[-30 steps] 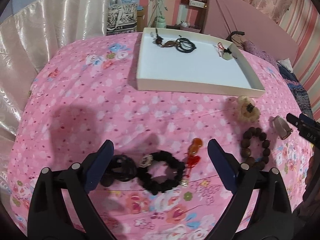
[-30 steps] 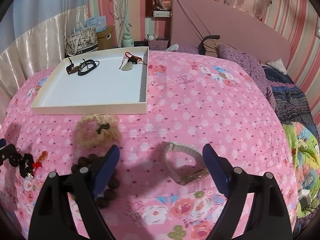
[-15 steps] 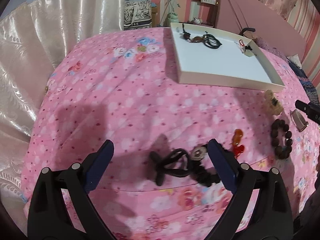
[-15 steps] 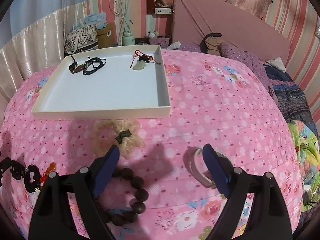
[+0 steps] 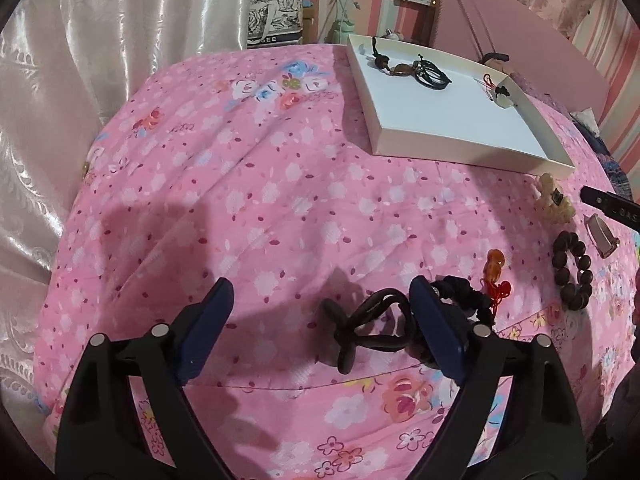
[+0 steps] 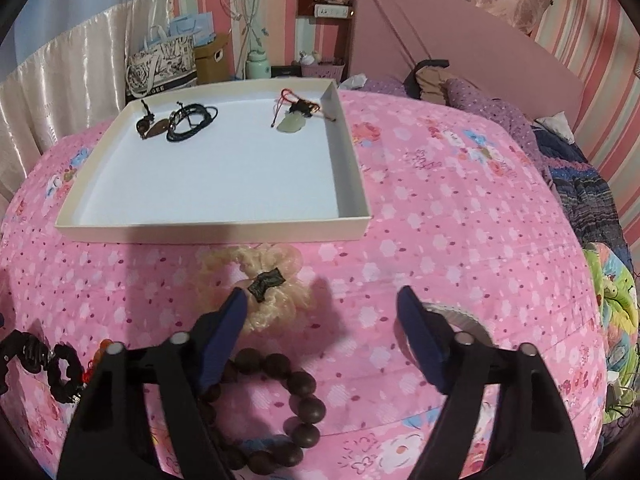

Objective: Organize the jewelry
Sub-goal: 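Grasp the black claw hair clip with left tool while right tool grasps the beige fluffy scrunchie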

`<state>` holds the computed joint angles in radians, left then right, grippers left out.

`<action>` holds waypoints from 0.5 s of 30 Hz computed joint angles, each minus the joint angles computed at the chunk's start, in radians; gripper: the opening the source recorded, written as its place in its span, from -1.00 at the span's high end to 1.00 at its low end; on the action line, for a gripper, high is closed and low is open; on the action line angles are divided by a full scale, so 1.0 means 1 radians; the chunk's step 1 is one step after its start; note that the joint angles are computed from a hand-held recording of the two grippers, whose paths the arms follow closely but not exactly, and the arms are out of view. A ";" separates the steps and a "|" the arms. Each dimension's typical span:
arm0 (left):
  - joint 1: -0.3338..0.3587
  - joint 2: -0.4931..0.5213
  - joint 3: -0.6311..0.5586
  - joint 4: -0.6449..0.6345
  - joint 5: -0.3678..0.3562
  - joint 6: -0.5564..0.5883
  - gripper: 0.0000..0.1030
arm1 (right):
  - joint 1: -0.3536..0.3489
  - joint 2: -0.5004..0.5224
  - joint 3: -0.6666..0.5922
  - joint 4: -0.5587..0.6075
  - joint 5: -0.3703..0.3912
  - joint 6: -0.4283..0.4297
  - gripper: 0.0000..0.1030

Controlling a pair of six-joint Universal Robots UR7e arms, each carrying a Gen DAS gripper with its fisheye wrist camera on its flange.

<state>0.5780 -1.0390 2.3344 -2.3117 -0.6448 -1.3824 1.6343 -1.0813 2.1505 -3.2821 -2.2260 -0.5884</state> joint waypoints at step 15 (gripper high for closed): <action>0.011 0.049 -0.020 -0.074 -0.044 0.073 -0.62 | -0.028 0.054 -0.041 0.063 0.021 0.042 -0.38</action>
<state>0.5895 -0.9904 2.3148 -2.3854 -0.6888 -1.3099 1.6067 -1.0277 2.1095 -3.2187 -2.2050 -0.5465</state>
